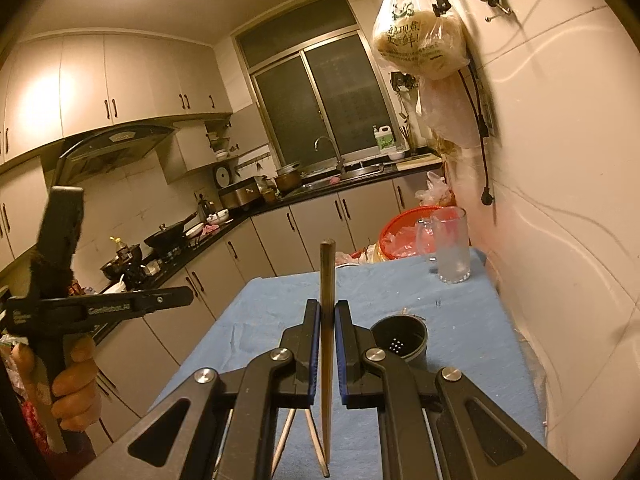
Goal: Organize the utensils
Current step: 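Lift both held chopsticks upright and carry them toward the black cup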
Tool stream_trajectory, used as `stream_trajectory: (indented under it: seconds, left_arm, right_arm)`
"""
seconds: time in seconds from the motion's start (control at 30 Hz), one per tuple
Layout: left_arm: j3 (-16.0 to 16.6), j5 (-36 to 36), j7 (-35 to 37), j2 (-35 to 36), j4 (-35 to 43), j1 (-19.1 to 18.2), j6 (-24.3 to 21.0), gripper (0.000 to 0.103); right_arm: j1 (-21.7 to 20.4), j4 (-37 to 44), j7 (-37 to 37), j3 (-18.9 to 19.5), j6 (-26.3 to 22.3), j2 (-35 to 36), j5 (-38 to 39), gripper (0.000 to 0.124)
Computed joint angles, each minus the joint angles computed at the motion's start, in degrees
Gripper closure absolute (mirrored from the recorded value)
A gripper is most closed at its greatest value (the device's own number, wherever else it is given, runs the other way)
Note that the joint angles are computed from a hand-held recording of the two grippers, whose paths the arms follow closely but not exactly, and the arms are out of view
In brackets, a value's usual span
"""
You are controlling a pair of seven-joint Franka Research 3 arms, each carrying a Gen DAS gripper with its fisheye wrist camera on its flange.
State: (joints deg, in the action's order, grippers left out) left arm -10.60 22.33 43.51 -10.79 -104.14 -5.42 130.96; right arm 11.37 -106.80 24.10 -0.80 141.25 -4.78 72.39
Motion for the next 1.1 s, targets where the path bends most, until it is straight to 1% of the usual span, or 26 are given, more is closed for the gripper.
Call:
stream_trajectory:
  seconds: [0.03,0.07,0.13,0.2,0.27,0.33,0.4,0.5,0.53,0.57,0.6,0.63,0.67,0.7,0.73,0.77,0.8,0.83,0.9,0.97,1.1]
  left_arm:
    - [0.9,-2.1,1.5,1.3,0.7,0.1,-0.8,0.088]
    - [1.6,-3.8,2.3,3.0,1.8,0.5,-2.3,0.076]
    - [2.7,-5.9,4.0,5.8,3.1,1.3,-3.8,0.064]
    - [3.3,-4.9,3.3,10.4,6.2,2.4,-7.6,0.064]
    - [4.3,-8.3,5.1,15.2,9.3,3.8,-9.0,0.064]
    - [4.8,-9.8,5.2,19.3,12.3,4.7,-10.7,0.064]
    - [5.0,-12.4,6.9,24.5,16.9,5.9,-12.6,0.064]
    - [5.0,-12.4,8.4,31.5,24.0,6.1,-15.7,0.064]
    - [5.2,-11.9,8.5,34.6,27.7,5.9,-18.1,0.064]
    - [5.5,-12.2,7.7,37.3,31.0,5.9,-20.5,0.066]
    - [5.5,-12.7,7.4,38.7,32.5,6.2,-21.4,0.068]
    - [5.5,-12.9,7.4,40.1,34.0,6.3,-22.1,0.073]
    - [6.1,-10.9,6.7,40.3,33.9,5.6,-21.2,0.077]
    - [6.3,-9.7,6.7,41.2,35.3,5.1,-22.3,0.084]
    - [6.1,-9.8,6.7,41.0,34.9,5.2,-21.6,0.094]
    - [5.7,-10.5,6.9,40.4,33.8,5.6,-20.5,0.096]
    - [5.6,-10.6,6.9,39.9,33.0,5.6,-19.8,0.096]
    - [5.2,-11.3,7.2,38.6,30.9,6.0,-18.2,0.096]
    - [4.6,-11.9,7.4,34.7,25.4,6.2,-13.8,0.096]
    - [4.4,-10.7,7.5,30.5,20.5,5.4,-9.6,0.096]
    - [4.0,-8.5,6.2,22.5,13.6,3.8,-4.6,0.096]
  right_arm:
    - [0.0,0.2,0.2,-0.1,-0.6,0.3,-0.2,0.116]
    - [-0.1,0.5,0.6,0.0,-1.1,0.7,-0.6,0.116]
    - [-0.1,0.9,0.7,0.2,-1.4,1.3,-0.9,0.116]
    - [-0.2,1.5,0.9,0.4,-1.9,2.0,-1.5,0.116]
    - [-0.3,2.0,1.4,0.7,-2.3,2.8,-2.3,0.116]
    - [-0.4,2.7,1.6,1.0,-2.5,3.8,-3.0,0.116]
    - [-0.6,3.5,2.2,1.4,-2.6,4.7,-4.0,0.116]
    - [-0.9,5.2,3.7,1.9,-2.7,6.6,-5.8,0.116]
    - [-1.0,5.8,4.1,2.0,-2.9,7.2,-6.3,0.116]
    - [-1.2,6.4,4.7,2.2,-2.8,7.8,-7.0,0.116]
    - [-1.3,6.9,5.0,2.5,-2.7,8.3,-7.5,0.116]
    - [-1.4,7.5,5.3,2.6,-2.8,9.0,-7.9,0.116]
    - [-1.6,8.1,5.8,2.8,-3.0,9.6,-8.4,0.116]
    - [-1.9,8.7,6.1,3.0,-3.0,10.1,-8.7,0.116]
    - [-2.1,9.2,6.3,3.1,-3.1,10.6,-8.9,0.116]
    - [-2.2,9.7,6.5,3.4,-3.0,11.0,-9.1,0.116]
    - [-2.4,9.8,6.6,3.5,-3.0,11.3,-9.2,0.116]
    - [-2.6,10.2,6.9,3.7,-3.1,11.6,-9.3,0.116]
    - [-2.9,11.3,7.6,3.9,-3.4,12.6,-9.6,0.116]
    - [-3.3,12.0,7.9,4.2,-3.2,13.1,-9.6,0.116]
    - [-3.9,11.4,7.7,4.4,-3.0,12.4,-8.2,0.116]
